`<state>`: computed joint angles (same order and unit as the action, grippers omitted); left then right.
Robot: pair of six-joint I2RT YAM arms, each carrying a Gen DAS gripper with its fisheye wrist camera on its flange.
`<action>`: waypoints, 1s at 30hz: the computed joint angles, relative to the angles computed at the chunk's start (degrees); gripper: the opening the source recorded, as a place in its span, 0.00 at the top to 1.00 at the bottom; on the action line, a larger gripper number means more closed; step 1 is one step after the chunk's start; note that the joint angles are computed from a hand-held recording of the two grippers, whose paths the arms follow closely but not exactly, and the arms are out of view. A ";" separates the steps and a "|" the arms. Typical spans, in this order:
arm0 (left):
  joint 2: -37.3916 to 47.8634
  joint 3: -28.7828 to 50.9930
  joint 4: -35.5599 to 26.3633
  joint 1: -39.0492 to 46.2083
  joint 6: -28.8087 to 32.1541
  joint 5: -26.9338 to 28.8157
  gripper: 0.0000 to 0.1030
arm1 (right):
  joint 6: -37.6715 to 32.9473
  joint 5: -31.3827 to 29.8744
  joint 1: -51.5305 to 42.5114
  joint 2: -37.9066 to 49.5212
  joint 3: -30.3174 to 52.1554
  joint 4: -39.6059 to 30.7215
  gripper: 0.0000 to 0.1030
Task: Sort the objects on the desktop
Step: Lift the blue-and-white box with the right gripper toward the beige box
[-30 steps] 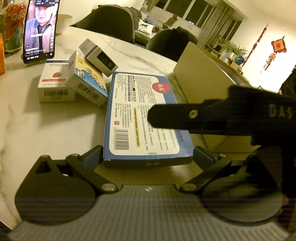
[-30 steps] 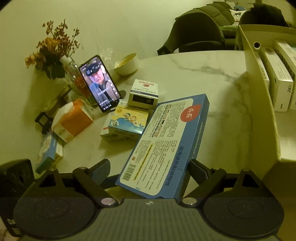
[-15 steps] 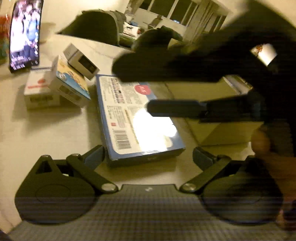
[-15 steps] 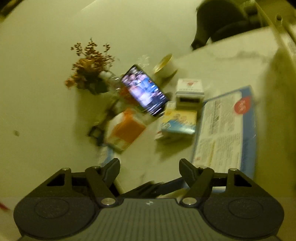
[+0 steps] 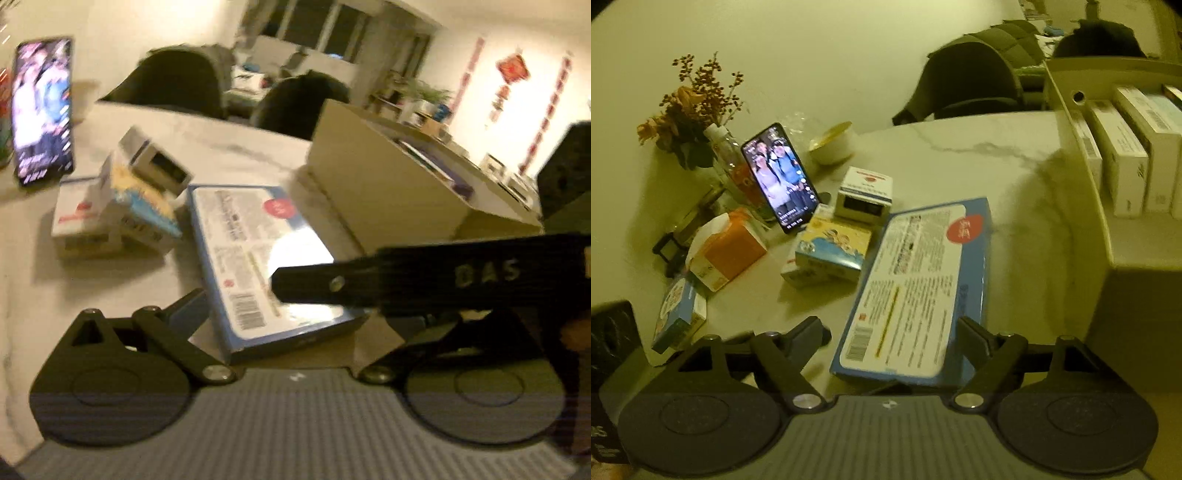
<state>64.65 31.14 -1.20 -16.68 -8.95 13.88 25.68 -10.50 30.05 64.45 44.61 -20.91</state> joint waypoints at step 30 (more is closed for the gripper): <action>1.38 -2.83 6.29 8.31 -0.05 12.01 0.00 | 16.97 -23.73 -9.80 -4.31 -7.79 8.05 0.20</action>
